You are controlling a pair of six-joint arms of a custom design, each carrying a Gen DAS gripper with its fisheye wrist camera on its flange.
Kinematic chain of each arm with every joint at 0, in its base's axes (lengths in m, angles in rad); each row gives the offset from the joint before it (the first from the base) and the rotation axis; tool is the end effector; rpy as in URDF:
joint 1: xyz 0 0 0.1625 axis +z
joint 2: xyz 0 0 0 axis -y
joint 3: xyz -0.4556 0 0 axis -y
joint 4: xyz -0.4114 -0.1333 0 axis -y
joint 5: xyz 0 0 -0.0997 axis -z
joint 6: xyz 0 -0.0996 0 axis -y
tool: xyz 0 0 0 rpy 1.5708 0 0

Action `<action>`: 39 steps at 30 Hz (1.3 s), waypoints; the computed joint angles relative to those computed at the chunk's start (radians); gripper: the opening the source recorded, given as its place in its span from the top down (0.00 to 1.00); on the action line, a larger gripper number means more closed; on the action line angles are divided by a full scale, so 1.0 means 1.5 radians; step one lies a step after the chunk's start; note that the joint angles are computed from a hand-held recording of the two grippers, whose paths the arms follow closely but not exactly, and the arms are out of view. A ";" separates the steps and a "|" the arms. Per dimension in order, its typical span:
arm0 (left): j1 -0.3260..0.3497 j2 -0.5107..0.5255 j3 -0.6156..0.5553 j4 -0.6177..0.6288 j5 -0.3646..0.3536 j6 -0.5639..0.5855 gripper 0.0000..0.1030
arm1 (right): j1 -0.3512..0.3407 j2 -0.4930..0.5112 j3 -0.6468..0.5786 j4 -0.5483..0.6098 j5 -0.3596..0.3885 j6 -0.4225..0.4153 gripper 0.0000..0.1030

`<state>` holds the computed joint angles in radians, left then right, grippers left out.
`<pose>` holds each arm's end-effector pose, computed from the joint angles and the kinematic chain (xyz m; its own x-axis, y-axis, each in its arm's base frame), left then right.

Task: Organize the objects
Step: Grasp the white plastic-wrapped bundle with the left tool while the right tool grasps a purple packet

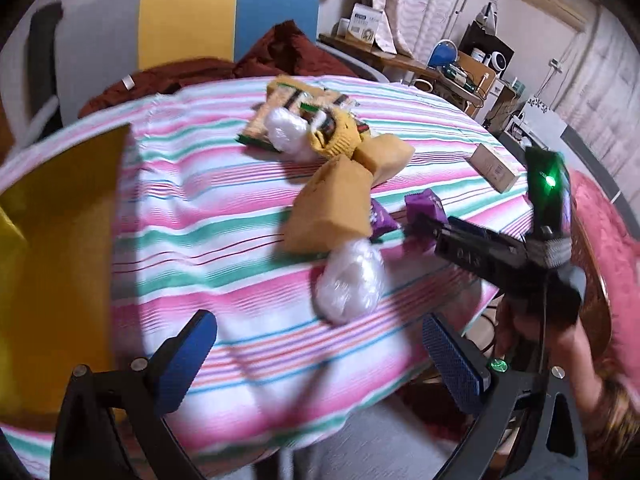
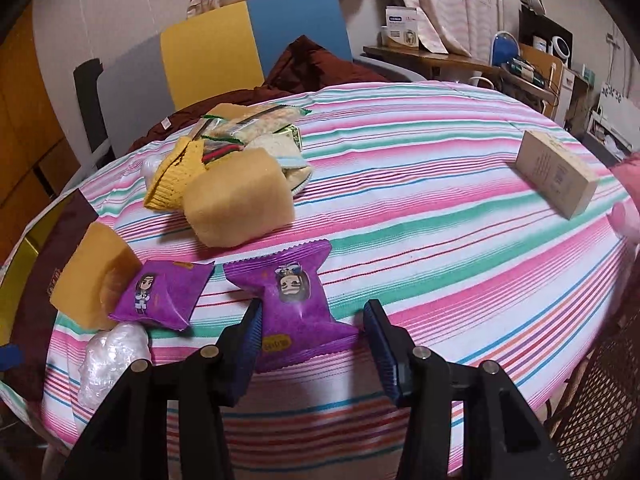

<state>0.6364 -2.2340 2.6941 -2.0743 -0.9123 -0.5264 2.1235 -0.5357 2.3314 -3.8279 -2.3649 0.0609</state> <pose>-0.0383 -0.2698 0.2645 -0.8286 0.2380 -0.5068 0.4478 0.8250 -0.3447 0.2737 -0.3251 -0.0241 -0.7905 -0.0512 0.6104 -0.4228 0.7666 -0.4833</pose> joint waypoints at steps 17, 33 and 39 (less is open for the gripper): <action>0.016 0.223 0.054 -0.227 0.091 0.076 0.57 | -0.001 0.013 0.002 -0.033 0.004 -0.008 0.50; -0.049 -0.106 0.032 0.105 0.042 -0.035 0.65 | 0.019 0.020 -0.001 -0.014 0.032 0.038 0.51; -0.155 -0.248 -0.019 0.357 0.086 -0.160 0.65 | 0.032 0.024 -0.006 0.002 0.021 0.058 0.51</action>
<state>0.4045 -2.6054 2.6657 -1.5395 -0.7839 -0.7671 2.1715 -0.4991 2.3218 -3.8256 -2.3328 0.1485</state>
